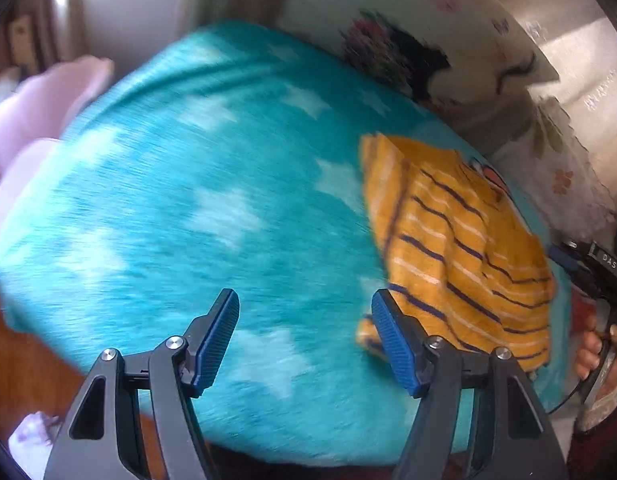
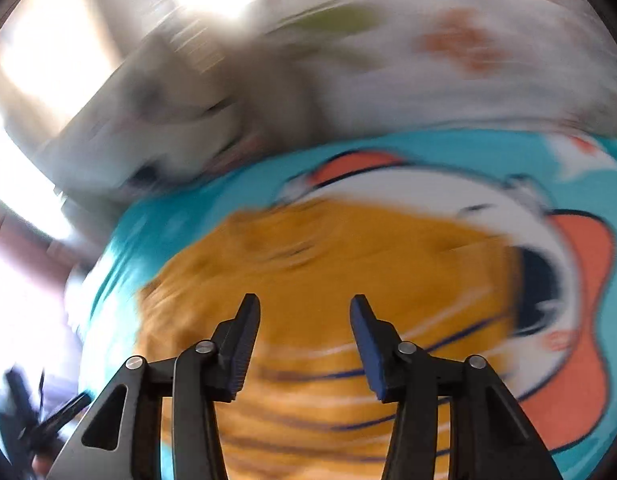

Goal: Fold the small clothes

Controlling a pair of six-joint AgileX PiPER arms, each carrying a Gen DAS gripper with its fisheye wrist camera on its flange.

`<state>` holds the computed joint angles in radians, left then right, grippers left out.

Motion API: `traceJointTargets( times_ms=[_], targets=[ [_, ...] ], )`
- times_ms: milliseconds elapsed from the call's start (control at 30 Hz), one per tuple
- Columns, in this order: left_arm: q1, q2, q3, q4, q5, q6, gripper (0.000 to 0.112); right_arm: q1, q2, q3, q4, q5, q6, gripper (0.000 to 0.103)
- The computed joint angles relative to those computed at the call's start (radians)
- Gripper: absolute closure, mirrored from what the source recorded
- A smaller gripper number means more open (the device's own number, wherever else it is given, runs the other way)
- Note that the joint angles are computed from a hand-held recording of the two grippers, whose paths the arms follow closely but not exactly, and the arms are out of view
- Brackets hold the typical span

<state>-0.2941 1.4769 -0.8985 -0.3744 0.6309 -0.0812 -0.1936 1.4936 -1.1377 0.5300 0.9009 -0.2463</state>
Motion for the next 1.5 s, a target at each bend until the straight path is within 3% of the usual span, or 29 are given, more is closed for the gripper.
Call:
traceJointTargets(
  times_ms=[100, 233, 267, 333, 367, 433, 633, 833, 1000, 1067, 1100, 1133, 1167, 1233, 1367, 1500],
  targets=[
    [-0.003, 0.084, -0.012, -0.206, 0.002, 0.201, 0.044, 0.234, 0.082, -0.063, -0.05, -0.002, 0.106, 0.051],
    [0.0, 0.18, -0.015, -0.494, 0.063, 0.478, 0.044, 0.403, 0.22, -0.18, -0.132, -0.008, 0.26, 0.05],
    [-0.005, 0.207, -0.02, -0.54, 0.087, 0.533, 0.05, 0.422, 0.254, -0.216, -0.136, 0.007, 0.281, 0.05],
    [-0.032, 0.197, -0.013, -0.53, 0.069, 0.547, 0.054, 0.473, 0.324, -0.299, -0.192, 0.046, 0.349, 0.047],
    [-0.034, 0.194, -0.014, -0.526, 0.079, 0.559, 0.061, 0.495, 0.354, -0.334, -0.234, 0.06, 0.379, 0.045],
    [0.0, 0.193, -0.005, -0.554, 0.13, 0.591, 0.064, 0.55, 0.401, -0.39, -0.339, 0.082, 0.454, 0.039],
    [0.235, 0.062, 0.108, -0.543, 0.203, 0.589, 0.063, 0.689, 0.527, -0.53, -0.62, 0.178, 0.687, 0.032],
    [0.489, -0.009, 0.171, -0.483, 0.256, 0.595, 0.059, 0.817, 0.606, -0.584, -0.859, 0.242, 0.885, 0.016],
    [0.523, 0.023, 0.155, -0.456, 0.256, 0.598, 0.059, 0.824, 0.574, -0.527, -0.88, 0.204, 0.916, 0.02],
    [0.513, 0.025, 0.137, -0.447, 0.263, 0.592, 0.059, 0.834, 0.569, -0.516, -0.92, 0.19, 0.936, 0.051],
    [0.483, 0.027, 0.127, -0.44, 0.249, 0.574, 0.059, 0.815, 0.534, -0.475, -0.903, 0.158, 0.928, 0.056],
    [0.442, 0.031, 0.113, -0.427, 0.228, 0.542, 0.059, 0.793, 0.496, -0.434, -0.875, 0.125, 0.919, 0.069],
    [0.415, 0.037, 0.098, -0.416, 0.217, 0.516, 0.059, 0.751, 0.454, -0.387, -0.814, 0.075, 0.882, 0.076],
    [0.363, 0.013, 0.095, -0.397, 0.199, 0.456, 0.059, 0.64, 0.368, -0.289, -0.625, -0.035, 0.749, 0.081],
    [0.234, -0.052, 0.089, -0.301, 0.147, 0.275, 0.059, 0.472, 0.232, -0.134, -0.351, -0.155, 0.509, 0.083],
    [0.054, -0.114, 0.057, -0.155, 0.107, 0.014, 0.059, 0.244, 0.082, 0.019, -0.071, -0.162, 0.204, 0.083]
  ],
)
